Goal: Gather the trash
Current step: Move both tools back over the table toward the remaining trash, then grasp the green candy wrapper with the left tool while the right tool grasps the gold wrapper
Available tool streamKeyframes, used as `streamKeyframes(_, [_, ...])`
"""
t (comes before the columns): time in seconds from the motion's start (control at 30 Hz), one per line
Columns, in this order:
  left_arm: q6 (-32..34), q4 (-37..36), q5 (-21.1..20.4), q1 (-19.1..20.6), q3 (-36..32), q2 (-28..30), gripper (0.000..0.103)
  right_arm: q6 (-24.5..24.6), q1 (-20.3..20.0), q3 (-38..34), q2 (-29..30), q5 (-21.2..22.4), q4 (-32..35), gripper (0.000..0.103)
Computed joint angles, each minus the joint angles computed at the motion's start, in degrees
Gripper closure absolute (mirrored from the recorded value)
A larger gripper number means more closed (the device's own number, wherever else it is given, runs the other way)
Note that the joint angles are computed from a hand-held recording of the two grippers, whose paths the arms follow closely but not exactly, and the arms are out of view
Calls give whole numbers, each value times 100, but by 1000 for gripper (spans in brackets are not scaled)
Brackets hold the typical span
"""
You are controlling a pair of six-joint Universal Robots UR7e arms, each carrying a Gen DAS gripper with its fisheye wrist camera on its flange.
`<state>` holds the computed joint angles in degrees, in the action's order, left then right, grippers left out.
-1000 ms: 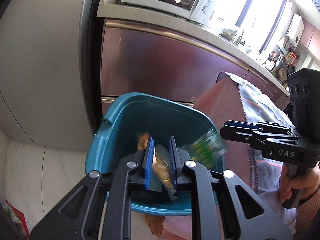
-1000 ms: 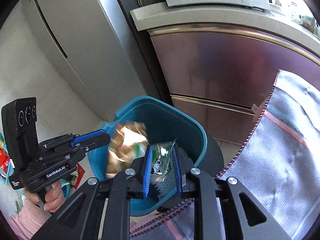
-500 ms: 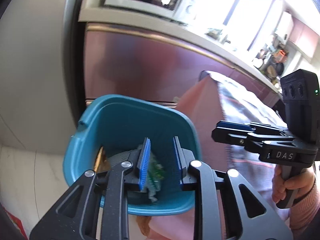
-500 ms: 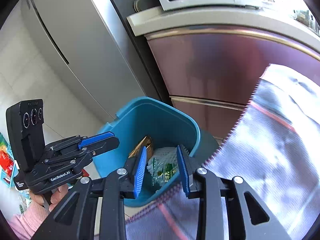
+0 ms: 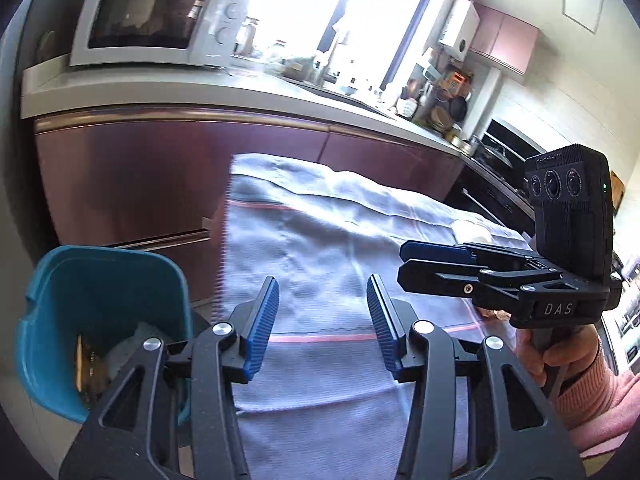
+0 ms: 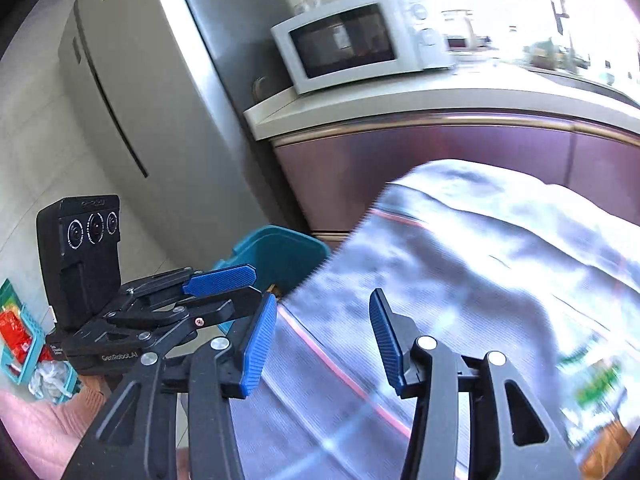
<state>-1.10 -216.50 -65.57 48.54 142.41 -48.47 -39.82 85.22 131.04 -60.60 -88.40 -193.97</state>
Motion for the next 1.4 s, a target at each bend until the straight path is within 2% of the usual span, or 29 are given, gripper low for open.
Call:
streamKeyframes(0.1, [-64,206,-159,-173,-246,313,52,28,-360,447,-481,8,-343,57])
streamKeyframes(0.13, [-124,259,-178,-242,-331,433,45,45,-498,591,-645,32,-455,57])
streamKeyframes(0.17, [-149,288,-183,-294,-408,545,42,83,-621,688,-765,56,-542,56])
streamKeyframes(0.4, [-285,869,-332,-554,-1140,1249,40,215,-1638,1218,-1535,349,-914,55])
streamKeyframes(0.6, [-355,1500,-363,-610,-1737,1582,40,372,-2304,1371,-1755,558,-1072,54])
streamKeyframes(0.7, [-379,1758,-363,-648,-2006,1731,41,407,-2610,1424,-1867,763,-935,54])
streamKeyframes(1.13, [-687,2666,-468,-546,-2750,2046,45,387,-2974,1425,-1975,1316,-341,54])
streamKeyframes(1.4, [-835,2992,-673,-432,-3030,2151,64,312,-3023,1417,-1923,1446,-188,54])
